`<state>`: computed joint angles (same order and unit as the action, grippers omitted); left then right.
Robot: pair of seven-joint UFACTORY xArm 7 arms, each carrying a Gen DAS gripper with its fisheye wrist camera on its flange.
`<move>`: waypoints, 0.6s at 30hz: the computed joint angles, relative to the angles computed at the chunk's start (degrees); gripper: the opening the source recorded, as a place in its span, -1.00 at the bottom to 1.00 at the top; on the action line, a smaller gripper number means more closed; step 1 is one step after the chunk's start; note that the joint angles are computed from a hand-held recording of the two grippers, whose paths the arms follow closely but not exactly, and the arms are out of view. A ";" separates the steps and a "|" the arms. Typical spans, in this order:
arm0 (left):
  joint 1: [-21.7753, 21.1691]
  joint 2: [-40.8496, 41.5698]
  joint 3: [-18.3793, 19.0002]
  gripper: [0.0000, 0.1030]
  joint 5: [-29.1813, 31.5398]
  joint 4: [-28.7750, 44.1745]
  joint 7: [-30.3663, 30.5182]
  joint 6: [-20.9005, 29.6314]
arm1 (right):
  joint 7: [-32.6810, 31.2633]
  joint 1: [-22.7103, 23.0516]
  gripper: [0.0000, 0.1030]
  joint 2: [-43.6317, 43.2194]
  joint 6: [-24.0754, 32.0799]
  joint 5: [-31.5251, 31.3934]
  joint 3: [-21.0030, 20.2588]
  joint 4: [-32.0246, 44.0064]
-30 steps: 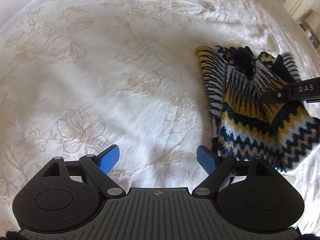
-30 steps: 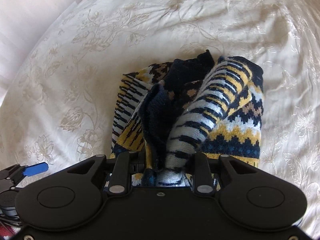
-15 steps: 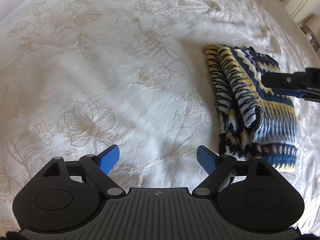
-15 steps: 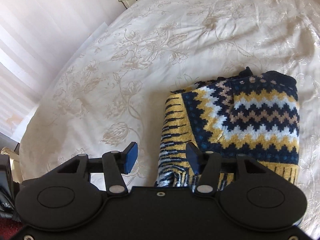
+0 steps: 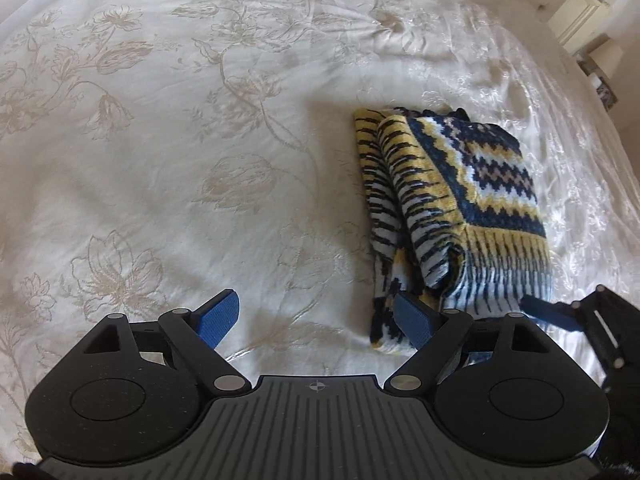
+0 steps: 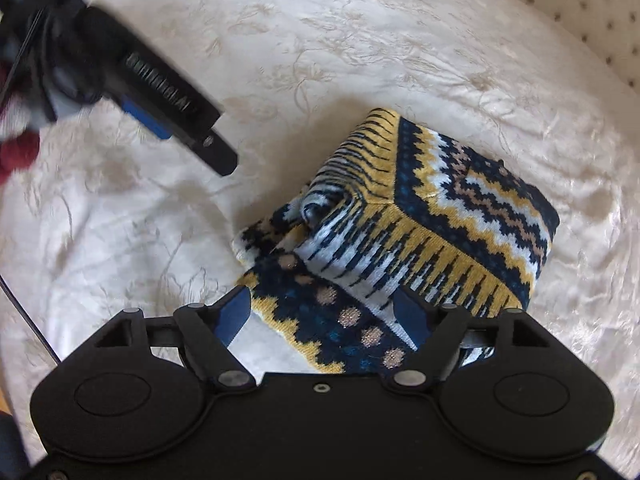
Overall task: Fold small clothes
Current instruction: 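Lay the folded side down and open the right tool, then grasp the opposite side edge with the left tool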
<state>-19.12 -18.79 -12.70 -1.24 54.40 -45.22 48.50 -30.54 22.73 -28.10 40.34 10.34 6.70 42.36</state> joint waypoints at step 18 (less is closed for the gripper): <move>-4.55 10.99 5.87 0.64 -31.46 6.29 15.89 -12.29 | 3.11 -0.10 -0.62 -2.10 -6.31 1.10 -2.48 -1.14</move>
